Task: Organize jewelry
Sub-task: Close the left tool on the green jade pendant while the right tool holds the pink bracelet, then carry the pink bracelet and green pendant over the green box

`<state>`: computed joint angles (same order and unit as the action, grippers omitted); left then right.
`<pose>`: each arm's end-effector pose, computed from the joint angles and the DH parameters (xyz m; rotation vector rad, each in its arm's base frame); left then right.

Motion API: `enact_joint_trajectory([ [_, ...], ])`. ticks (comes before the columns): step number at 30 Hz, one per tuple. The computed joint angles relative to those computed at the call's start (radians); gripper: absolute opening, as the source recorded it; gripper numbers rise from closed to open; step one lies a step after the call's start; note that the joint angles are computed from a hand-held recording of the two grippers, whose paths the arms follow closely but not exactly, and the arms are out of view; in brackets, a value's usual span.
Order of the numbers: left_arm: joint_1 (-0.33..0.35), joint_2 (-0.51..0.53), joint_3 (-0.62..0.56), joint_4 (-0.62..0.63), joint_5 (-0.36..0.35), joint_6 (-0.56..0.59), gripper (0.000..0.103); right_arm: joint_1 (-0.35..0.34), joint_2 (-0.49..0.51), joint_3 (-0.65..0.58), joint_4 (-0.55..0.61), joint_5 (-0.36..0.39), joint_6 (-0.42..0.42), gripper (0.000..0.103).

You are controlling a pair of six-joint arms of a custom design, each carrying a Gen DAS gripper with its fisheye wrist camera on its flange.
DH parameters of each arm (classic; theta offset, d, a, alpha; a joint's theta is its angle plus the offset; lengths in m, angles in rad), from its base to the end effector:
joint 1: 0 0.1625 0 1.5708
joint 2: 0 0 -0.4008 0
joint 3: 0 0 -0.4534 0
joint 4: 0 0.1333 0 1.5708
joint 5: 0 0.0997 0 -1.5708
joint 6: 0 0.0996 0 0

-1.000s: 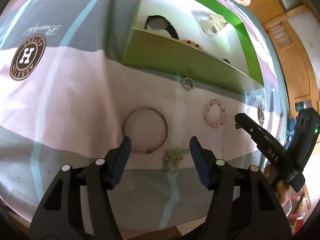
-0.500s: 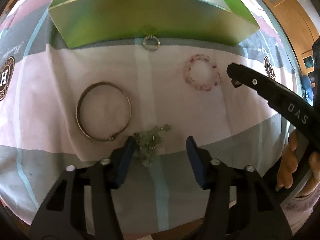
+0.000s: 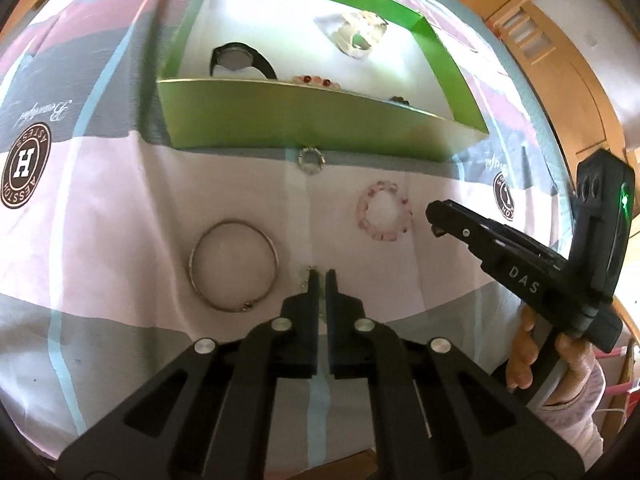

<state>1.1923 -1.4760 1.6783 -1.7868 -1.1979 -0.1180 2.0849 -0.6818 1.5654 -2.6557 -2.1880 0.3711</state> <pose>-0.0579 -0.6045 0.3790 0.3575 2.7566 -0.1473 0.4164 -0.5834 0.0049 0.1024 -2.6045 0.5934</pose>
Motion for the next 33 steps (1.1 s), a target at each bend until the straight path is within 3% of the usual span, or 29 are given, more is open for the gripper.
enact_joint_trajectory([
  [1,0.003,-0.001,-0.001,0.002,0.0,-0.001,0.003,-0.001,-0.001,0.001,-0.004,0.012,-0.007,0.023],
  [2,0.002,0.001,-0.001,0.006,0.006,-0.007,0.003,-0.006,-0.009,0.009,-0.023,0.052,-0.018,0.032],
  [3,0.01,-0.001,-0.007,0.014,0.007,0.0,0.004,-0.01,-0.016,0.015,-0.039,0.082,-0.017,0.043],
  [4,0.012,-0.001,-0.007,0.019,0.007,0.0,0.004,-0.012,-0.024,0.026,-0.072,0.098,-0.008,0.063],
  [7,0.01,0.0,-0.005,0.022,0.009,-0.001,0.005,-0.01,-0.033,0.04,-0.123,0.071,0.005,0.067],
  [10,0.013,0.002,-0.003,0.024,0.009,-0.002,0.009,0.002,-0.006,0.005,-0.053,-0.052,0.02,0.067],
  [11,0.014,0.003,0.0,0.024,0.009,-0.003,0.01,0.008,0.015,-0.018,-0.015,-0.1,0.013,0.064],
  [14,0.017,0.012,0.002,0.035,0.005,-0.01,0.013,0.01,0.063,-0.073,0.048,-0.12,-0.023,0.047],
  [16,0.017,0.018,0.008,0.038,0.005,-0.017,0.02,0.009,0.103,-0.118,0.088,-0.14,-0.046,0.044],
  [18,0.017,0.023,0.012,0.039,0.004,-0.025,0.033,0.008,0.135,-0.148,0.118,-0.168,-0.056,0.04],
  [20,0.017,0.027,0.016,0.035,0.003,-0.03,0.043,0.009,0.156,-0.163,0.129,-0.204,-0.07,0.031],
  [21,0.017,0.029,0.019,0.028,0.002,-0.033,0.044,0.011,0.159,-0.167,0.125,-0.215,-0.088,0.02],
  [22,0.017,0.031,0.021,0.025,0.005,-0.035,0.044,0.013,0.159,-0.171,0.138,-0.214,-0.092,0.008],
  [24,0.017,0.036,0.024,0.024,0.01,-0.038,0.04,0.014,0.152,-0.165,0.13,-0.187,-0.09,0.008],
  [27,0.008,0.039,0.036,0.019,0.049,-0.032,0.017,0.014,0.15,-0.16,0.119,-0.176,-0.095,0.008],
  [33,-0.014,0.009,0.057,-0.027,0.056,0.012,0.013,0.02,0.12,-0.128,0.056,-0.155,-0.108,0.008],
])
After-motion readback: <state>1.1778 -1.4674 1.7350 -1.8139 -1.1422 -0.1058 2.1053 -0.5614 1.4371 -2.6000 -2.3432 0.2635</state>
